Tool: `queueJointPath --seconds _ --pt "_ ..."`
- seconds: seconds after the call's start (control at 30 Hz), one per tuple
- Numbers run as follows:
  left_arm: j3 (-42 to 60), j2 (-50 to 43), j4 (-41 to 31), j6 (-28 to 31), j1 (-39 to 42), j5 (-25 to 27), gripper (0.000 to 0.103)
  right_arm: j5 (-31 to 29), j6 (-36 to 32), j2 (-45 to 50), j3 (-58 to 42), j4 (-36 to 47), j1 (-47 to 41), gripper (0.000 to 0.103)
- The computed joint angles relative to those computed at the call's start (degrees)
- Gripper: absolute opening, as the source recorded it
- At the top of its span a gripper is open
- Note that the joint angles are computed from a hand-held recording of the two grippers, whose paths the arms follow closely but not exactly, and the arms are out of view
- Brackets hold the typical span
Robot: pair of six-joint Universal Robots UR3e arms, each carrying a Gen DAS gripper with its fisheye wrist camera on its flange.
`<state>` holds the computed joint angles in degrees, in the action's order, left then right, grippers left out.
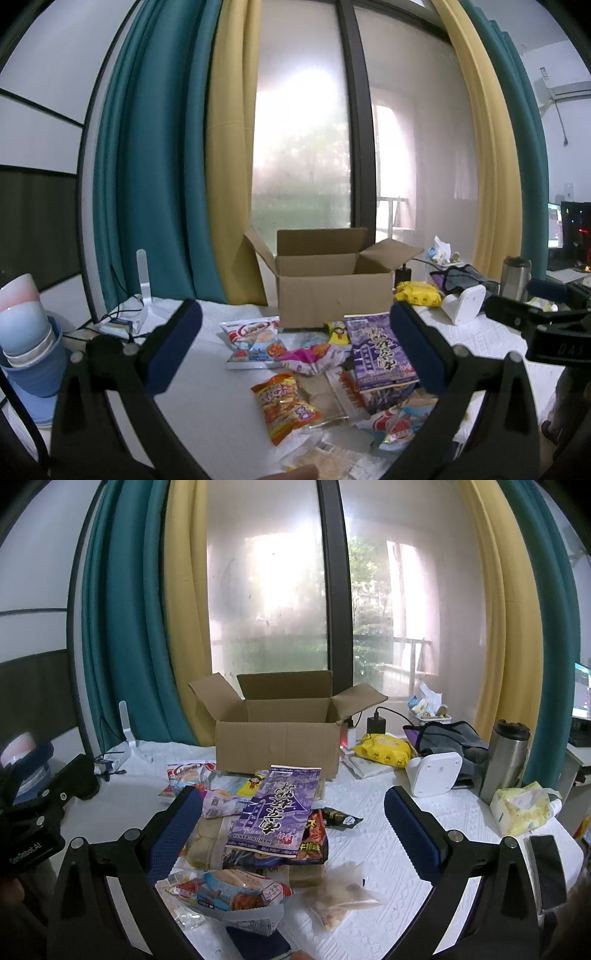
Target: Organize snacks
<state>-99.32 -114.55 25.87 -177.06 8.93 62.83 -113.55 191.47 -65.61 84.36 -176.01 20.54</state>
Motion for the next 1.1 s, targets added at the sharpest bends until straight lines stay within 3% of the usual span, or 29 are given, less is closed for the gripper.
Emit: queueJointPath --seconds 1.1 --pt "1.35 -0.37 -3.15 0.46 -0.41 0.75 0.102 -0.56 1.19 1.4 -1.82 2.23 1.29 0.101"
